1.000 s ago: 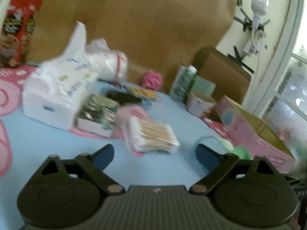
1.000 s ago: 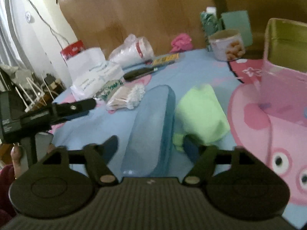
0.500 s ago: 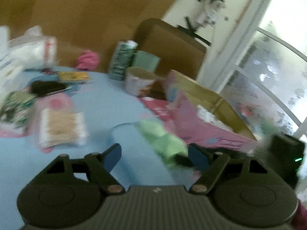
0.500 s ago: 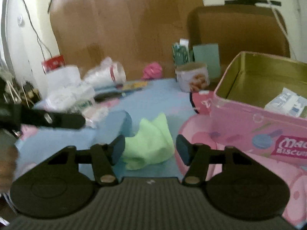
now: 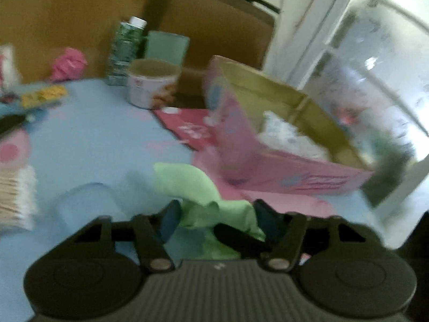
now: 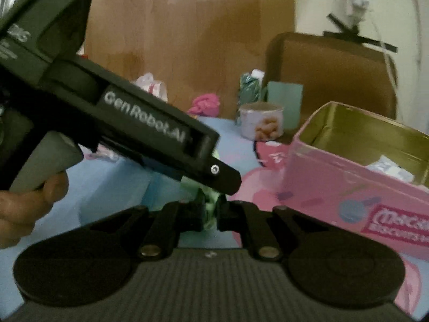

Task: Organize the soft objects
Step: 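Carry the green cloth into the pink tin and release it, then grasp the blue glasses case with the left gripper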

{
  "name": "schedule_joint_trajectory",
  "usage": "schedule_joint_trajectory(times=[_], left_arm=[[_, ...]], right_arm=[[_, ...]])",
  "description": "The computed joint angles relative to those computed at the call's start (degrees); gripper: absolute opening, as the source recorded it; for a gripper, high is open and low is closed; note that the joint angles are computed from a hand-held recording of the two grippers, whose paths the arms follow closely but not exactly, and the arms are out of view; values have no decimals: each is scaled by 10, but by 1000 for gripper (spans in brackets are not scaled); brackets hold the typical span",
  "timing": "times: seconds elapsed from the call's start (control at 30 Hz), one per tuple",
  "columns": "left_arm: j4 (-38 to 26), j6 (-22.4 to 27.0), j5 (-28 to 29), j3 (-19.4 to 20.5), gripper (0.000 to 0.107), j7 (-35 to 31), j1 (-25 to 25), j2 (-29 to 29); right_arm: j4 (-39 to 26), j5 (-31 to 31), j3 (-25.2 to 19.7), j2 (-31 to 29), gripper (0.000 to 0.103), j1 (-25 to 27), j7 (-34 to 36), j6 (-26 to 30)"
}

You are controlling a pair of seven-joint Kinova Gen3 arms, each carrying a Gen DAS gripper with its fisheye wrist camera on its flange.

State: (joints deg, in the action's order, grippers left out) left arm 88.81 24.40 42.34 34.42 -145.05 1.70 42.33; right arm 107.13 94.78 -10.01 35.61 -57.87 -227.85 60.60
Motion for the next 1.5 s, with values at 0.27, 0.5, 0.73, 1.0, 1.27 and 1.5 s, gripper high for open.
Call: schedule_joint_trajectory(times=[0.27, 0.5, 0.73, 1.0, 1.27, 1.5], left_arm=[[7, -46, 45, 98, 43, -128, -23, -1], [-76, -94, 1, 87, 47, -110, 69, 33], [-71, -140, -29, 70, 63, -33, 89, 37], [46, -237, -109, 246, 70, -11, -76, 65], [213, -419, -191, 333, 85, 46, -228, 47], [222, -383, -102, 230, 85, 77, -233, -24]], right_arm=[[-1, 2, 25, 23, 10, -61, -17, 164], [20, -33, 34, 9, 10, -20, -43, 215], [-9, -106, 37, 1, 50, 53, 30, 164], [8, -129, 46, -8, 96, 25, -76, 147], [-12, -92, 112, 25, 97, -110, -117, 175], [-31, 20, -12, 2, 98, -5, -44, 14]])
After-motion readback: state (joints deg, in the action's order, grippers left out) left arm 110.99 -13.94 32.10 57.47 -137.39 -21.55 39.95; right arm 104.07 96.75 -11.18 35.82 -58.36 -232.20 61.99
